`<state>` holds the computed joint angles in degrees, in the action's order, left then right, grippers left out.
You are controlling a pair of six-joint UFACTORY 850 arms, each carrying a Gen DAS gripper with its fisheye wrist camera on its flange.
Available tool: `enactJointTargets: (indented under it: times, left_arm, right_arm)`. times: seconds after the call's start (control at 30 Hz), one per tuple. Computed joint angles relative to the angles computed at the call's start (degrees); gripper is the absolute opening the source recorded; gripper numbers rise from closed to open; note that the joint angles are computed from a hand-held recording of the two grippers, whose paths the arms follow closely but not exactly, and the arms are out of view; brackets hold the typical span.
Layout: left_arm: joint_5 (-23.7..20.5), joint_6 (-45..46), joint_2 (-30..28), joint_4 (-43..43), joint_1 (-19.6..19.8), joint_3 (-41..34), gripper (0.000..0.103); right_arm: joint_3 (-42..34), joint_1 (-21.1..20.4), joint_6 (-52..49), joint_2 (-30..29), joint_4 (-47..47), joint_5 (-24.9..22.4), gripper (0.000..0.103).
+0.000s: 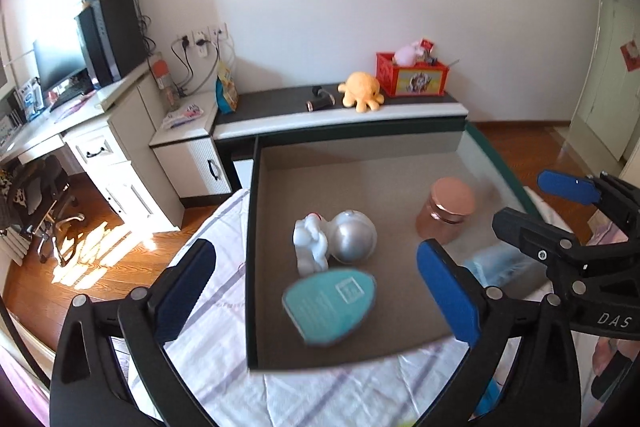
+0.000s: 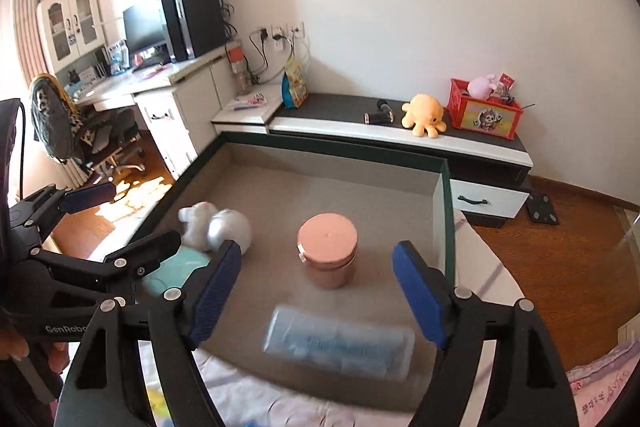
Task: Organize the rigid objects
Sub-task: 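Withdraw both tools from the pink box back over the items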
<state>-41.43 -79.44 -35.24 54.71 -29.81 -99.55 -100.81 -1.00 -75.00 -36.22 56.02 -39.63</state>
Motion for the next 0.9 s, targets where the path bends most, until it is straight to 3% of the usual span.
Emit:
enactJointTargets:
  times: [0.13,0.2,0.43,0.7,0.9]
  left_arm:
    - [-3.84,-10.48,6.45,9.01,-4.78,7.56,0.103]
    - [-6.64,-14.60,8.99,12.34,-7.30,10.49,0.103]
    - [-17.31,-22.91,14.50,17.02,-16.19,17.13,0.103]
    - [-29.97,-31.18,16.69,20.36,-26.48,20.76,0.103]
    - [-35.89,-35.00,17.48,20.79,-31.81,22.00,0.103]
  right_arm:
    - [10.35,-1.93,-7.12,8.57,5.95,1.43,0.087]
    - [15.57,-2.92,-10.93,12.83,9.20,2.40,0.103]
    - [30.36,-8.29,-24.05,25.09,20.50,-1.44,0.103]
    - [42.94,-15.55,-30.99,36.37,26.84,-6.86,0.103]
    - [49.16,-21.42,-33.24,42.57,28.58,-12.39,0.103]
